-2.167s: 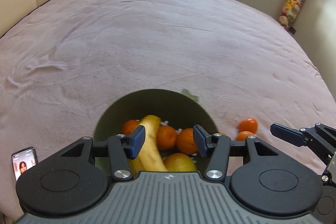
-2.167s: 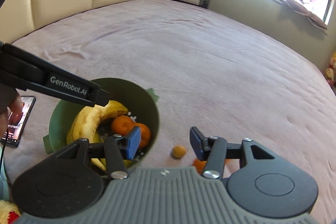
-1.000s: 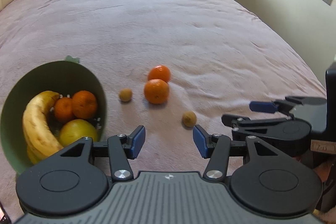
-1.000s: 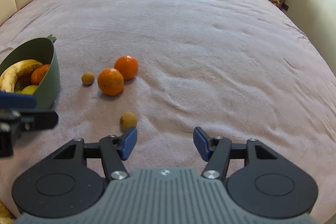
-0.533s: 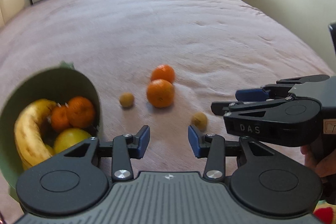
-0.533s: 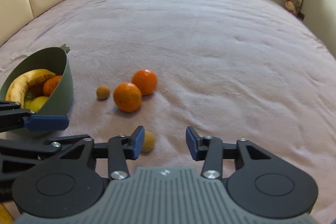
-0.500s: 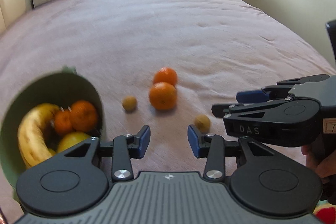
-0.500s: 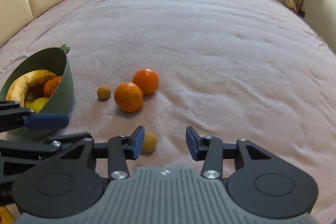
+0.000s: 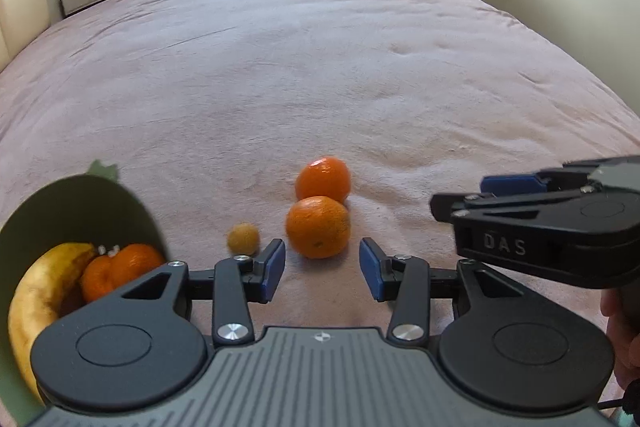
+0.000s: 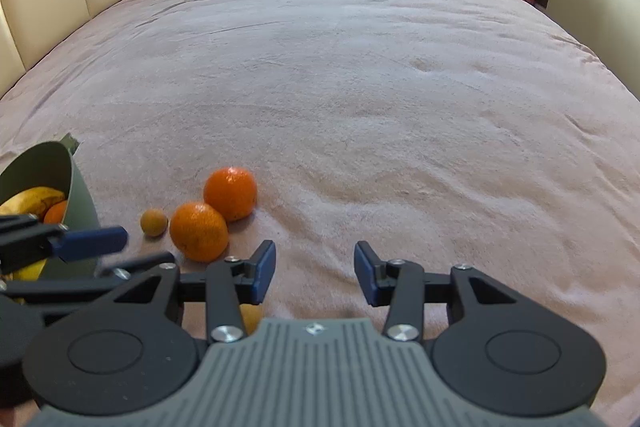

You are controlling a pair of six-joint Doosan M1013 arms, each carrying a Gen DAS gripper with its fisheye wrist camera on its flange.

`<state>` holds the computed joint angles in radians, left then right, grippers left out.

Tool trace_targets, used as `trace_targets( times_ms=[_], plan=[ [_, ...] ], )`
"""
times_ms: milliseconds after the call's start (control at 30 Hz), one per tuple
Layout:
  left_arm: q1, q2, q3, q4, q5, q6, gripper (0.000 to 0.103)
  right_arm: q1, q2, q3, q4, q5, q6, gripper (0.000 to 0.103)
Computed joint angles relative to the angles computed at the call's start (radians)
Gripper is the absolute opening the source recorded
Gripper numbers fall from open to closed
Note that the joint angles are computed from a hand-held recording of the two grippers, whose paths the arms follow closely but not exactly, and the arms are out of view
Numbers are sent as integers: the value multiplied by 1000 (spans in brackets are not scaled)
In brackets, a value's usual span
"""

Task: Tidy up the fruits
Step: 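Grasp a mandarin with the left tool while the right tool reaches another mandarin, then grasp a mandarin with the right tool while the left tool lifts its mandarin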

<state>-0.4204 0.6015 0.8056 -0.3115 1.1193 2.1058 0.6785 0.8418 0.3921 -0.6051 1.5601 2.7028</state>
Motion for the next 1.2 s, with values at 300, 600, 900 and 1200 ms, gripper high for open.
trace_targets(
  times_ms=[300,600,900,1200],
  plan=[
    [-32,32,-20,103,-20,-1,64,-14,-6,15,-8,-2,3,46],
    [-36,43,-22,104,-26,13,53,-21,-11,34,15,-18,-8,46],
    [-26,36,-34,82,-22,21,50,-23,-10,38,14,-56,-39,46],
    [-6,49,-118,54,24,-13,49,-30,4,16,9,-62,-75,46]
  ],
)
